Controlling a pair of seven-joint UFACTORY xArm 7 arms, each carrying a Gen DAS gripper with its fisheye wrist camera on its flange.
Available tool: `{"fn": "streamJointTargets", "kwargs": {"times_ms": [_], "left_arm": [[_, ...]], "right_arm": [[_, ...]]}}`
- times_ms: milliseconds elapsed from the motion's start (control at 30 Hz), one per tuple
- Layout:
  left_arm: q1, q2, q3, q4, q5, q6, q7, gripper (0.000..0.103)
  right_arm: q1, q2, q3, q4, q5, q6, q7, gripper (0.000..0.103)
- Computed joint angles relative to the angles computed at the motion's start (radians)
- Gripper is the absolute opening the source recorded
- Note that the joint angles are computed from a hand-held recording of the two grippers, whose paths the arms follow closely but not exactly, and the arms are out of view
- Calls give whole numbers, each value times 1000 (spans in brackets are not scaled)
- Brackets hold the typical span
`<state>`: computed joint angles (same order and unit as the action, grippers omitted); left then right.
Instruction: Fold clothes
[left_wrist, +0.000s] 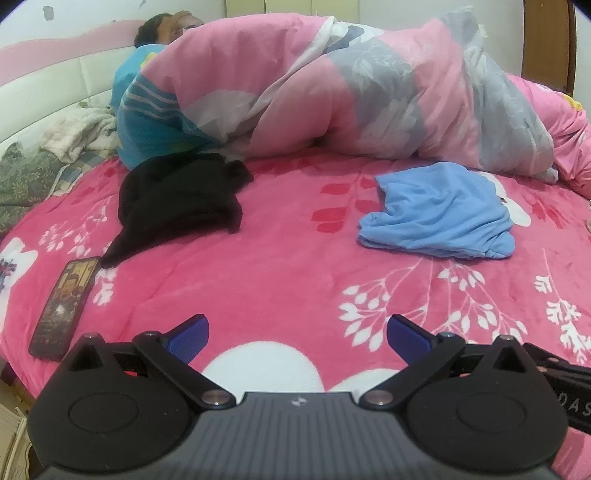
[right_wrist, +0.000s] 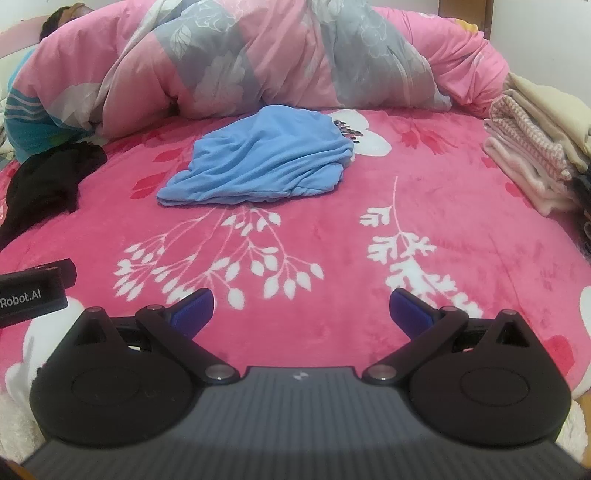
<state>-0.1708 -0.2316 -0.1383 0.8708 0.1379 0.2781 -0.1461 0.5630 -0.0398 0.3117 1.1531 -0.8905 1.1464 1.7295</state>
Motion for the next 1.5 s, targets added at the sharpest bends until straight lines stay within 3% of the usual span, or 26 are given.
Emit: {"fn": "streamJointTargets", "kwargs": {"times_ms": [1500], "left_arm": [[11, 5, -4, 7, 29, 7, -29, 103]], "right_arm": [[5, 8, -3, 13, -15, 6, 17, 102]]}}
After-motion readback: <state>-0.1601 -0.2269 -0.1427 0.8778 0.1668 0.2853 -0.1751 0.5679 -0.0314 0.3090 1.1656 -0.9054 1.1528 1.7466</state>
